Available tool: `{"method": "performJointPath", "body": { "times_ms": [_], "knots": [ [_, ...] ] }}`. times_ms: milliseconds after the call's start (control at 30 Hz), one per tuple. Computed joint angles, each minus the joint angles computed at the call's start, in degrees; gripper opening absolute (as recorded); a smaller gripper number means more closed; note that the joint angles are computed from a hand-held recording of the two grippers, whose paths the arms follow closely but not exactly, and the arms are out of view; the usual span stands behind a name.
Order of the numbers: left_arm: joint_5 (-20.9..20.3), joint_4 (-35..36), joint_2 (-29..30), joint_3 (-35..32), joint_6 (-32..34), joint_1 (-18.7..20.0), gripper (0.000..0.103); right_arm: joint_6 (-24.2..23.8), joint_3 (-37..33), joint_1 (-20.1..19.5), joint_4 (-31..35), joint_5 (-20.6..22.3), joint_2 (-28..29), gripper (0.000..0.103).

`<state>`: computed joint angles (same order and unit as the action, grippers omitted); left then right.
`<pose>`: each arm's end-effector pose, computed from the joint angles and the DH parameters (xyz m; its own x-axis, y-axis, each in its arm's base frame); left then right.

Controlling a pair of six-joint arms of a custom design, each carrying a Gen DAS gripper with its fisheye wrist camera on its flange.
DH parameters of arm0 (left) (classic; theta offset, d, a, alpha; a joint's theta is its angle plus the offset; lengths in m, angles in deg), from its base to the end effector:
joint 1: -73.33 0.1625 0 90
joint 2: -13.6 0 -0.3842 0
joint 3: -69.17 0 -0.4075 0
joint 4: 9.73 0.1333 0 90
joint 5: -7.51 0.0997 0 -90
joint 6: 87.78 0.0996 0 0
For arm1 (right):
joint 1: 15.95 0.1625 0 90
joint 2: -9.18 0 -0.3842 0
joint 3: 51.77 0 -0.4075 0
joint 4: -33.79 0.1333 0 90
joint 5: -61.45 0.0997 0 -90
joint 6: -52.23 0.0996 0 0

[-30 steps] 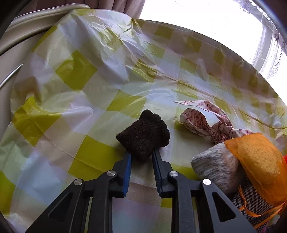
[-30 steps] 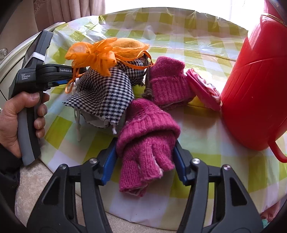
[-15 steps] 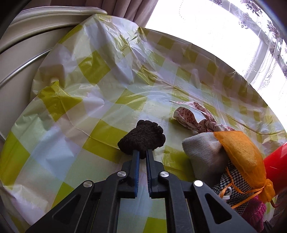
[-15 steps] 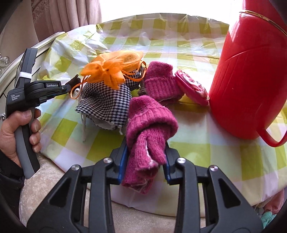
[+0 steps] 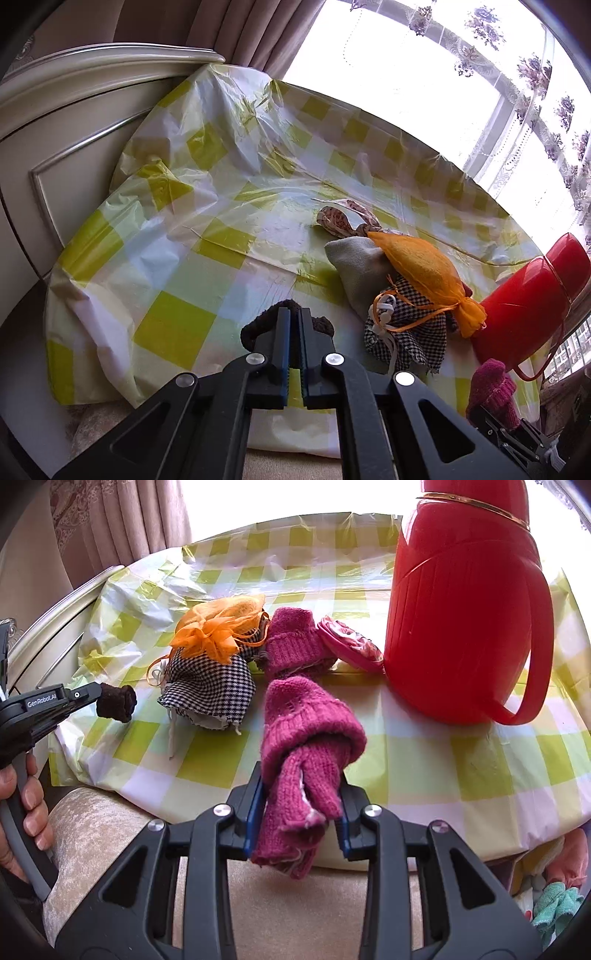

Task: Organize soft objects
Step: 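Carry the scrubber and mitten over the white box and open both tools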

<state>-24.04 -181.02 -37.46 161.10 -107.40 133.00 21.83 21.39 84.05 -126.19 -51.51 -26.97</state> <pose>-0.1446 -0.6793 0.2197 -0.8173 -0.4210 -0.3934 0.1168 0.5475 -0.8286 0.2266 -0.7411 0.1212 -0.7402 -0.3757 0.5577 -0.6032 0.7375 -0.3038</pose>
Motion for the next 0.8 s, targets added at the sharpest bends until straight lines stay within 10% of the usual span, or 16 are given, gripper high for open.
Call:
{"method": "performJointPath", "body": {
  "times_ms": [800],
  "knots": [
    [-10.5, 3.6, 2.0, 4.1, 2.1, -11.4, 0.003, 3.5, 15.1, -2.3, -4.7, 1.6, -14.1, 0.036]
  ]
}}
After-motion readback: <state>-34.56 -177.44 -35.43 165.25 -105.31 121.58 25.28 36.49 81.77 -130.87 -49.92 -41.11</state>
